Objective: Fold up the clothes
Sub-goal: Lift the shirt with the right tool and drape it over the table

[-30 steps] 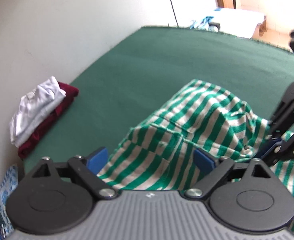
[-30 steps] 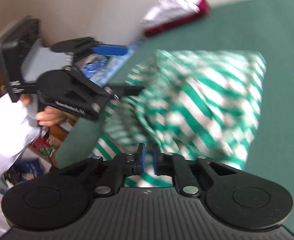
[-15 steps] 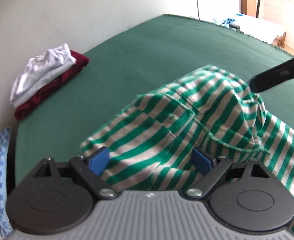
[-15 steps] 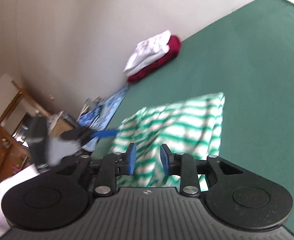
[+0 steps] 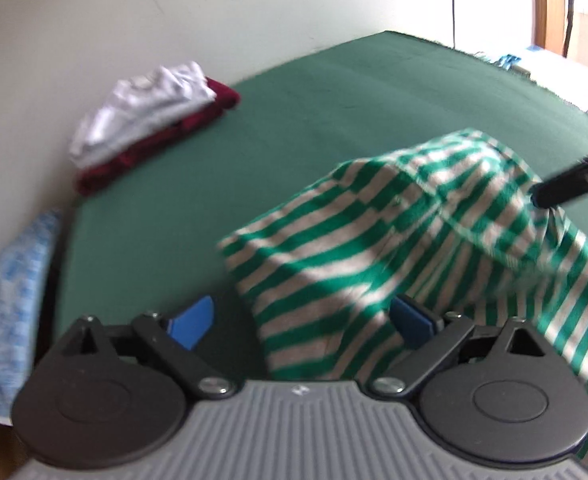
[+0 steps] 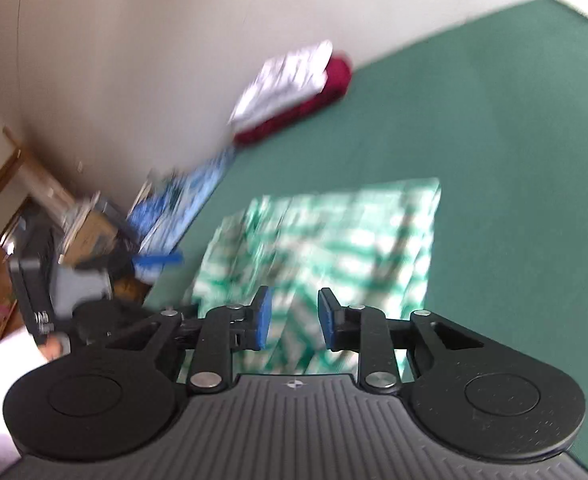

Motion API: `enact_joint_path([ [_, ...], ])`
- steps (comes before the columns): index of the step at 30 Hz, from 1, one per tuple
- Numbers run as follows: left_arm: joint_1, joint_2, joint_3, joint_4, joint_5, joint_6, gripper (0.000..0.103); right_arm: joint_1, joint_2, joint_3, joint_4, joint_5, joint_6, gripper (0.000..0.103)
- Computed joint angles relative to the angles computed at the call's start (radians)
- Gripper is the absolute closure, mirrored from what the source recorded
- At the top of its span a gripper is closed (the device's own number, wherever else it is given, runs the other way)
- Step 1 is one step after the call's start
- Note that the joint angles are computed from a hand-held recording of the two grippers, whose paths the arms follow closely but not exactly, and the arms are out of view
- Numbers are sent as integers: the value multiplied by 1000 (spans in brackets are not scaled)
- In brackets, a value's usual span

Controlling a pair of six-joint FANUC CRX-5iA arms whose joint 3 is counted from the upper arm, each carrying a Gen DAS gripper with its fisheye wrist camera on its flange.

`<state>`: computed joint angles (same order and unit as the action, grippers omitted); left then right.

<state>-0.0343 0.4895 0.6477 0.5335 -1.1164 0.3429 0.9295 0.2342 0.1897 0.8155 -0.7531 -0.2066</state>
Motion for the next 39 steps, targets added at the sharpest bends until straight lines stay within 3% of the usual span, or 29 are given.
enact_joint_path([
  [1,-1,-39,-66,-1,60,-26,6,9,6,6,-5,-19,1,75],
  [3,-8,-106,-180,2,171,-74,6,26,20,18,-15,-56,4,90],
  [5,-19,-165,-277,7,282,-138,5,42,30,26,-18,-88,-3,86],
  [6,-21,-185,-310,25,315,-172,5,47,18,8,18,-79,-57,78],
  [8,-5,-199,-327,103,277,-214,5,59,-11,-43,106,-40,-151,75],
  [10,18,-196,-321,171,197,-230,3,76,-10,-43,115,-31,-165,62],
  [11,27,-204,-333,195,181,-251,3,95,10,-12,90,-83,-154,54],
  [14,63,-227,-372,217,134,-314,4,144,75,86,29,-235,-143,60],
  [17,133,-259,-408,237,38,-334,4,192,93,66,162,-307,-385,62],
  [20,219,-286,-441,259,-100,-308,6,248,140,125,183,-406,-446,62],
  [25,329,-341,-533,253,-265,-344,28,331,256,285,134,-579,-438,64],
  [27,345,-360,-564,229,-283,-381,38,343,286,318,146,-614,-462,64],
  [29,358,-382,-608,240,-274,-421,41,348,313,357,142,-641,-462,64],
  [34,381,-384,-619,180,-315,-362,39,353,409,582,-48,-766,-274,55],
  [39,379,-416,-704,157,-187,-379,33,370,380,530,-83,-805,-190,55],
])
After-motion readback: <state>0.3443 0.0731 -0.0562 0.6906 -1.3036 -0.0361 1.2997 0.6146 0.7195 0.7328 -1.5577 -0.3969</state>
